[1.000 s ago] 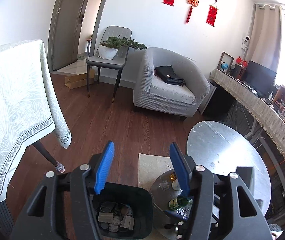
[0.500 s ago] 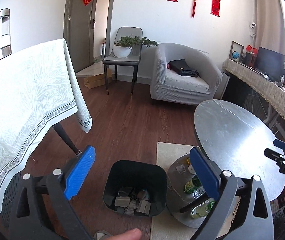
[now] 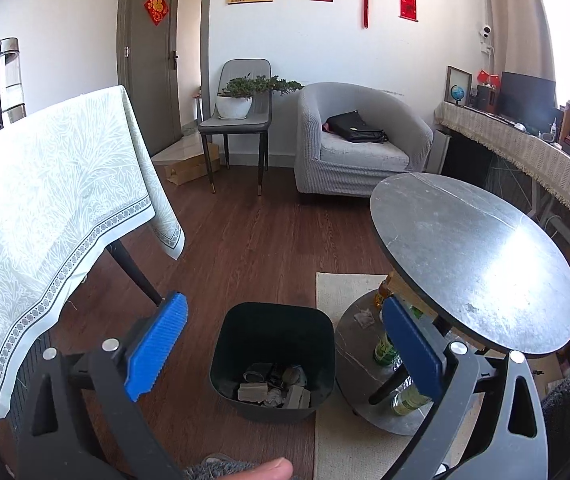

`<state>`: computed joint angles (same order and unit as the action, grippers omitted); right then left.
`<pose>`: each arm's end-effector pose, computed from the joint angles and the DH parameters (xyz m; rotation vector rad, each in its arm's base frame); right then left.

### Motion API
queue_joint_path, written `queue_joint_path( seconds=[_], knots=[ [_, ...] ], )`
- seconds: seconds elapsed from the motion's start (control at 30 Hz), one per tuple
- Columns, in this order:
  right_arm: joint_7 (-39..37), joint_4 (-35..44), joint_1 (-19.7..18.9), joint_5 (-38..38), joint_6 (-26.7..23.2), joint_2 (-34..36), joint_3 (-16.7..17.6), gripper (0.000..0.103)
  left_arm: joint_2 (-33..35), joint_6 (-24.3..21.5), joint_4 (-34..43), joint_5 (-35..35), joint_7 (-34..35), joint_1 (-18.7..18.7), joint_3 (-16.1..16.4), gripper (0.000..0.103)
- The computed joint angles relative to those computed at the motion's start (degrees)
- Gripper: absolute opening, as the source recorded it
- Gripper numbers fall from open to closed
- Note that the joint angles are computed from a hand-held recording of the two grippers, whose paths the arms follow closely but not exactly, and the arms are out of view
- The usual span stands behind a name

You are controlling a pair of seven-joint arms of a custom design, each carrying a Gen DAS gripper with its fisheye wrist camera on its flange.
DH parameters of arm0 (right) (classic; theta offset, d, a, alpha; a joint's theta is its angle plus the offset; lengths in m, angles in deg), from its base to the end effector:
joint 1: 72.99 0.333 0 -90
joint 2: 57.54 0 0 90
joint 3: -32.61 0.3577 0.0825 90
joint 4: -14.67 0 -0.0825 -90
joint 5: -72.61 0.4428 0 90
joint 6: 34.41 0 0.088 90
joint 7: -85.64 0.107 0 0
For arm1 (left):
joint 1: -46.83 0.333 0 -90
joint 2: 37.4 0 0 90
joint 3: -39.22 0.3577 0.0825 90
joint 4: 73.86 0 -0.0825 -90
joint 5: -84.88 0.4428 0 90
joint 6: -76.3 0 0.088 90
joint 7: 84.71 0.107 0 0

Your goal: Collect trash

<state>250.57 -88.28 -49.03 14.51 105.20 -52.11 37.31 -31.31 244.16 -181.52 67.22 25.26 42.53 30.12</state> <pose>0.6102 0.3289 0.5753 -1.5135 1.8271 -0.9874 0.6819 -0.1377 0.5835 -1.4183 1.9318 -1.0172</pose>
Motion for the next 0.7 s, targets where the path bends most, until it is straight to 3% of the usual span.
queue_joint_path(
  seconds=[0.2,0.37,0.7],
  knots=[
    [3.8,-4.2,0.0,-1.6,-1.7,-3.2,1.0,0.096,-1.7,2.9,-2.6,-4.1,2.8,0.4,-0.8,0.100],
    [6.7,-5.8,-0.5,-2.7,0.3,-3.6,1.6,0.097,-1.8,2.4,-3.2,-0.3,0.2,-0.4,0.2,0.100],
    [4.5,-4.0,0.0,-3.5,4.3,-1.6,1.3,0.098,-1.7,2.6,-3.6,4.7,-3.4,-1.0,0.7,0.100]
  ],
)
